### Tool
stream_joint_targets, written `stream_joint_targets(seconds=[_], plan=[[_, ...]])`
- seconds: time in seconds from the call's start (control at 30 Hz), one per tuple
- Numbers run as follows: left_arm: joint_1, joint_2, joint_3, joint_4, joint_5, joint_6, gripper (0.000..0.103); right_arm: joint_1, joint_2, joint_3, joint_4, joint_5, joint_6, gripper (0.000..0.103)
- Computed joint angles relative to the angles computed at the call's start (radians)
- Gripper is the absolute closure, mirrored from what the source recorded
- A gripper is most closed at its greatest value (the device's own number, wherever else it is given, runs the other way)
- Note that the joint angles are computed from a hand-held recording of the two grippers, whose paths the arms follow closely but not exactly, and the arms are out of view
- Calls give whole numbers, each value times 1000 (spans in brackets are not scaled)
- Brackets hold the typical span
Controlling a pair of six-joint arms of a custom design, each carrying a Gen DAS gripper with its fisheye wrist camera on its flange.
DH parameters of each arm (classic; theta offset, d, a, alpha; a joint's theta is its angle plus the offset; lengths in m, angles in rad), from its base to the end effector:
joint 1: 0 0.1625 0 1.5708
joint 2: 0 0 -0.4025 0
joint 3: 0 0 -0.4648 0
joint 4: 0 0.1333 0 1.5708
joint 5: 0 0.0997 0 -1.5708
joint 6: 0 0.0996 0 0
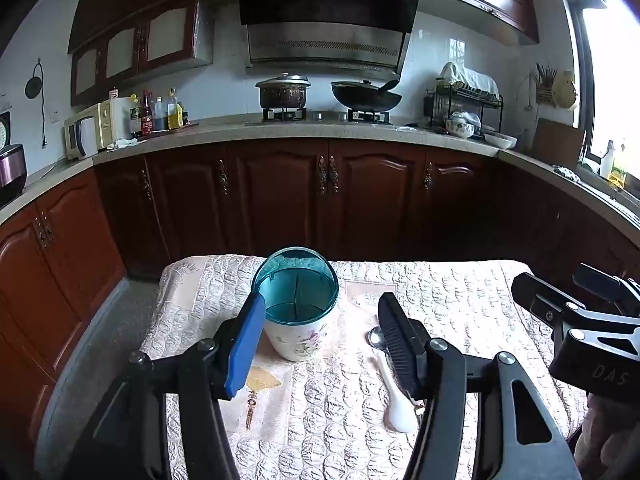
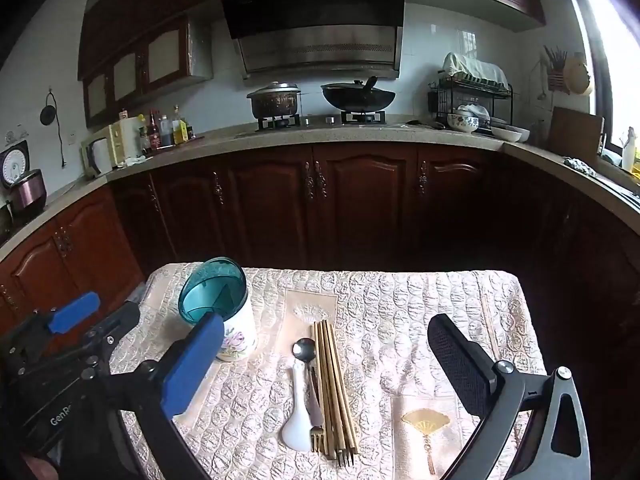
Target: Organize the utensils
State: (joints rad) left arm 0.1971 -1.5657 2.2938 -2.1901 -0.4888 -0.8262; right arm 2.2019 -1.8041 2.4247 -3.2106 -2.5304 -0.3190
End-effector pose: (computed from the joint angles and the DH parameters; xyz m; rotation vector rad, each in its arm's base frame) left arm -0.3911 -0.3037 0.1984 0.6945 2.1950 -1.1751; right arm 0.2695 -0.2811 0.3388 0.4025 -2.0697 1.2814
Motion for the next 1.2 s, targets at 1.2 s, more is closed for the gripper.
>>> stream_joint_targets(seconds=[1.2], plan=[[-1,0,0,-13,-12,7,43,-3,33,-1,-72,-12,-64,0]])
